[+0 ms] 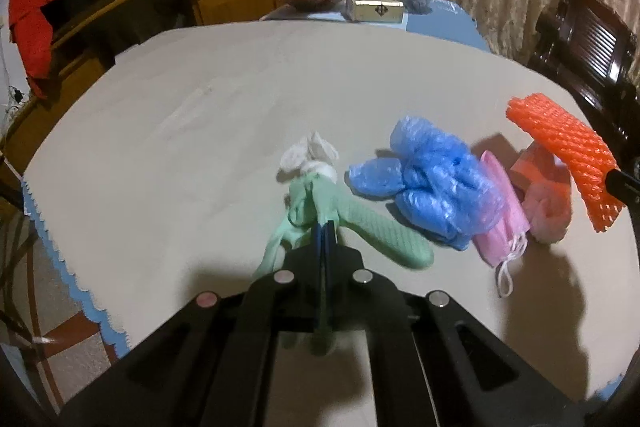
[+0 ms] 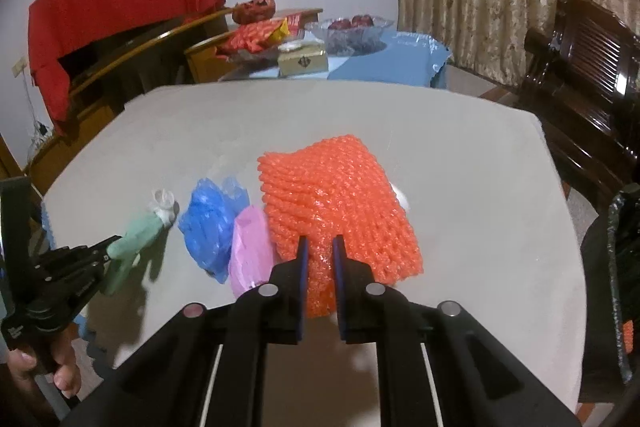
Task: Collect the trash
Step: 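Lift the foam net and green glove off the table with both grippers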
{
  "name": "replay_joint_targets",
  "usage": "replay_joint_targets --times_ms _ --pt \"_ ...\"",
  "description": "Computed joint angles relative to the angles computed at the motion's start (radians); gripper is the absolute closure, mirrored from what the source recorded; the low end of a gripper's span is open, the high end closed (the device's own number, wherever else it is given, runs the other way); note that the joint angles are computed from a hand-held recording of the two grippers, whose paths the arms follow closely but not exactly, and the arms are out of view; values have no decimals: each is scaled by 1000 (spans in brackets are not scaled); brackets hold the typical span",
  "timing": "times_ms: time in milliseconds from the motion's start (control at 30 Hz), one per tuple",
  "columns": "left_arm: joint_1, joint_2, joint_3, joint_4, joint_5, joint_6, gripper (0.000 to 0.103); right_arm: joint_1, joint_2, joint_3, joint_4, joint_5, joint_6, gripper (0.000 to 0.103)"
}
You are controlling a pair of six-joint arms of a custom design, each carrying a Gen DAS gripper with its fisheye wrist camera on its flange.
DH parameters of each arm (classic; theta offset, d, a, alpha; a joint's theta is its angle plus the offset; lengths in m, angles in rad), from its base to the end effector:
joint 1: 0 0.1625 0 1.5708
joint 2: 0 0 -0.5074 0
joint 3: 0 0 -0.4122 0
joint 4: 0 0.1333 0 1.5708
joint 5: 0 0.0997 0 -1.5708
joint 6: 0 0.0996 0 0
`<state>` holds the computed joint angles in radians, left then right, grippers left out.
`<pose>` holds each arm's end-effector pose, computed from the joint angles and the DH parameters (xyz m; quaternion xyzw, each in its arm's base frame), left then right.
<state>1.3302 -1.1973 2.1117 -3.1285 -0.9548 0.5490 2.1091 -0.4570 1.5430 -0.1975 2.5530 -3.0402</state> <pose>0.0507 -0.5944 0.3031 0.2593 0.8714 -0.2535 0.3305 0.3535 -0.4935 -0.0841 0.0261 -0.8454 0.4198 0.3291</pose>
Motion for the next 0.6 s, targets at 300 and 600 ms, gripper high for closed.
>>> replay_joint_targets --times_ms 300,600 --pt "-77 -89 55 2 -8 -15 102 31 -77 70 -61 18 -5 91" --pt "-150 -140 100 26 -5 -43 102 58 -156 162 -128 59 -9 91"
